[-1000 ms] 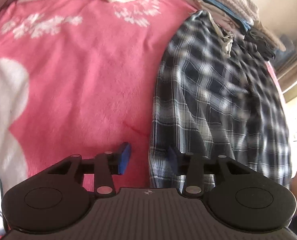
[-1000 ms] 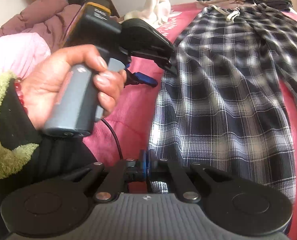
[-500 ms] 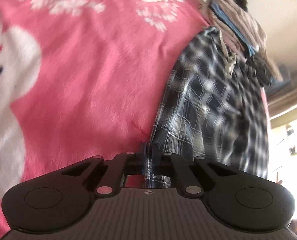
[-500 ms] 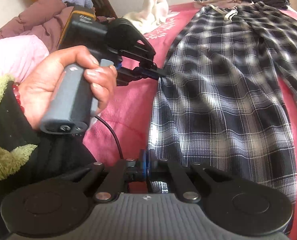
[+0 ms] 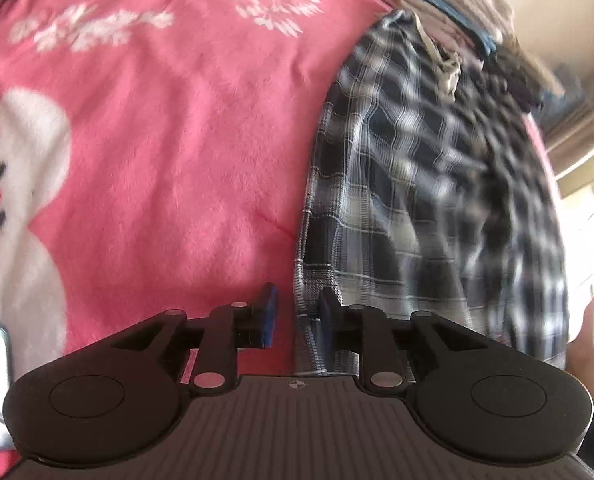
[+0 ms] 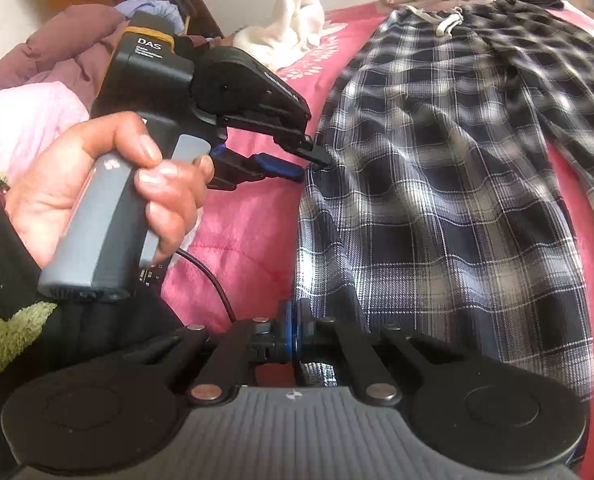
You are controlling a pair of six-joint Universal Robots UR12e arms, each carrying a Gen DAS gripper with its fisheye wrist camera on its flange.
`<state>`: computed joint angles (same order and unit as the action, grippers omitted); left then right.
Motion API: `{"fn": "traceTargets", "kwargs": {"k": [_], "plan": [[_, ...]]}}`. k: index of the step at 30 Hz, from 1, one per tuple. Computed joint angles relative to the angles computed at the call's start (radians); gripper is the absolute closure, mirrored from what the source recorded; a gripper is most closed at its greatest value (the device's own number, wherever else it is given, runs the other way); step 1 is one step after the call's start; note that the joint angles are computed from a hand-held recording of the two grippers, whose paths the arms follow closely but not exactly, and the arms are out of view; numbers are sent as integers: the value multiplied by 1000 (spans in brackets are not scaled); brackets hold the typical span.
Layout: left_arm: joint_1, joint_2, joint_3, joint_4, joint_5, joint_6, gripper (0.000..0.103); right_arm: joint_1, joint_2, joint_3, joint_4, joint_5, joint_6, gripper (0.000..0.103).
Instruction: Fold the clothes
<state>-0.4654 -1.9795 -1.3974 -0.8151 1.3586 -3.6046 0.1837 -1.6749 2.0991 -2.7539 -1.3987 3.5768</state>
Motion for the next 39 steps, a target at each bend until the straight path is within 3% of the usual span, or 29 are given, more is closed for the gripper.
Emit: {"fn": "traceTargets", "kwargs": {"k": [8,17,23,25,27,29,33,36,37,39], "plan": [[3,8,-22,83,43,-30,81,-5,-5,1,17,-5,3,101],[-50,-43,39,97,245,181,81,-7,-8,-1,39,1,1,101],[-61,-54,53,87,273,251,81,-7,-14,5,36,3,1,101],[-67,-59,56,87,287,281,84,-8,-17,8,38,2,5,101],[-74,-61,53,104,314,306,101,-10,-15,8,37,1,14,101],[-83,-59,46,137,358,322,103,-12,-15,10,34,0,21,101],[-87,-49,28,196,440,290,103,-19,-19,18,25,17,9,101],[-74,-45,33,161,456,219,103,-15,-12,16,19,25,-3,101],[-67,-46,38,134,441,193,103,-14,-8,13,21,26,-2,101],[-42,-39,37,105,326,128,103,-17,-6,15,23,35,12,101]]}}
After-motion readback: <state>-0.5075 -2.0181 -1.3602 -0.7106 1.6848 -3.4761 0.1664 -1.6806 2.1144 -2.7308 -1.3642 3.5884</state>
